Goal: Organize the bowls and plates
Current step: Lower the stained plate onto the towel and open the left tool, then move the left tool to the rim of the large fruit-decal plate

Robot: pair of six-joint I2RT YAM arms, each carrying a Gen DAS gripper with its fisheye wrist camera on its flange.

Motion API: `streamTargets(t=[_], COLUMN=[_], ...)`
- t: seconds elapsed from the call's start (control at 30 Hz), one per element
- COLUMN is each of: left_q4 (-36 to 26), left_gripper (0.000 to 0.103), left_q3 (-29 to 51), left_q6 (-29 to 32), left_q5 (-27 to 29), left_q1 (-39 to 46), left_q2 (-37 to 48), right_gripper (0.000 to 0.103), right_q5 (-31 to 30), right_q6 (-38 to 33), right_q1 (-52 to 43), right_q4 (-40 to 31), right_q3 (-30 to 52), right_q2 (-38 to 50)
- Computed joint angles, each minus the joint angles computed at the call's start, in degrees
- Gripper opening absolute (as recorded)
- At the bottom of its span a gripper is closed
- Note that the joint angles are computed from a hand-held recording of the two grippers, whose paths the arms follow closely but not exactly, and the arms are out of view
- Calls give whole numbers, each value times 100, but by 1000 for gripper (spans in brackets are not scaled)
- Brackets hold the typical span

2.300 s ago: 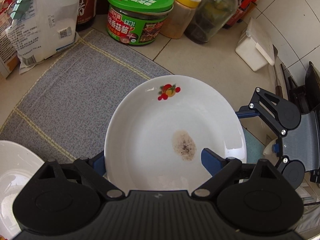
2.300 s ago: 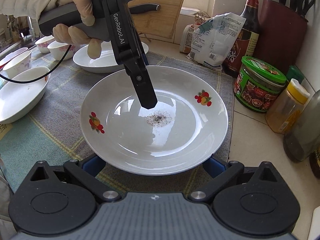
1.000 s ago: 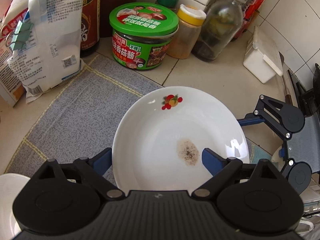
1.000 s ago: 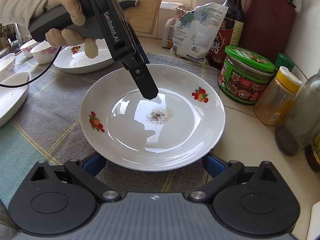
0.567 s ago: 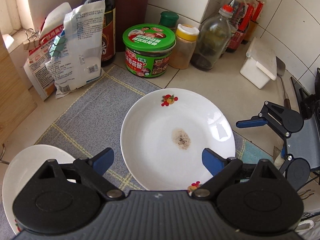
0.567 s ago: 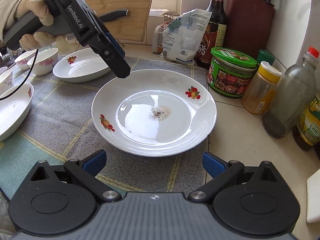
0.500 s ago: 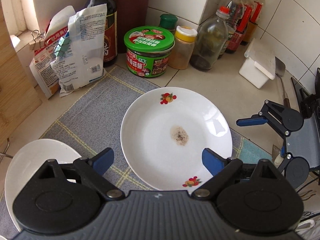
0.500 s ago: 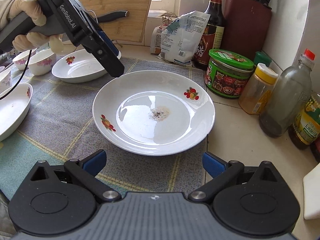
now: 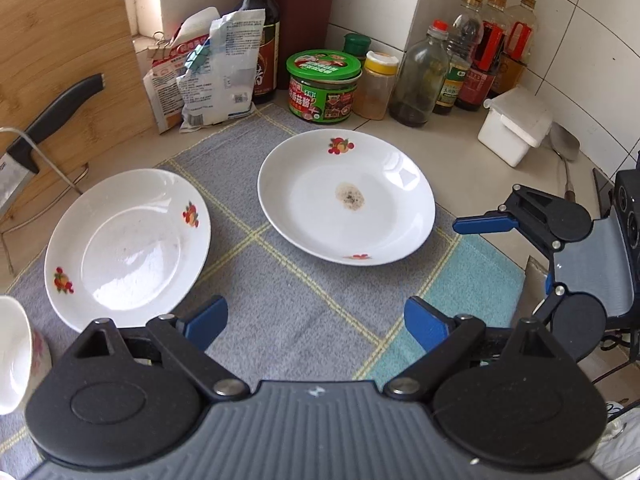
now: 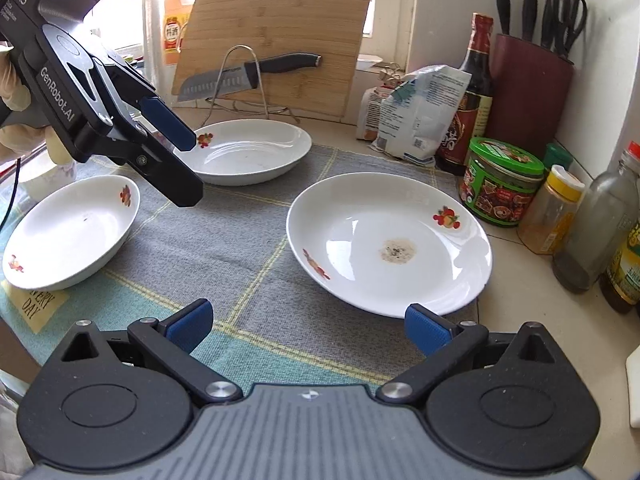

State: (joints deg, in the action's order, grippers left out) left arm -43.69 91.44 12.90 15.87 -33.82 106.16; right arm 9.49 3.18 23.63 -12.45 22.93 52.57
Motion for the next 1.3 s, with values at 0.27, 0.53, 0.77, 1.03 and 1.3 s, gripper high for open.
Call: streamTargets(t=[0.27, 0.53, 0.77, 1.03, 1.3], left_q4=[814, 746, 391, -168, -731], left_gripper=[95, 95, 96, 96, 96], left_q3=[-1922, -2788, -3167, -3056, -2379], left_q6=[-109, 657, 1784, 2749, 3230], left_q5=[-202, 442, 1005, 1416, 1536], left_q1=[186, 1007, 1912, 2724, 3035], left_q2=[-1360, -2135, -2600, -2543, -1909], right_gripper=[103, 103, 103, 103, 103], right_q5=[180, 1323, 2054, 2326, 2371], right_q6=[698, 1913, 2970, 3494, 3624], right_q1=[876, 2221, 3181, 3833, 4149], right_q4=[387, 155, -313, -629, -399], right_q3=[148, 845, 1525, 1908, 2193], right_q2=[667, 1618, 2429, 3016, 3616])
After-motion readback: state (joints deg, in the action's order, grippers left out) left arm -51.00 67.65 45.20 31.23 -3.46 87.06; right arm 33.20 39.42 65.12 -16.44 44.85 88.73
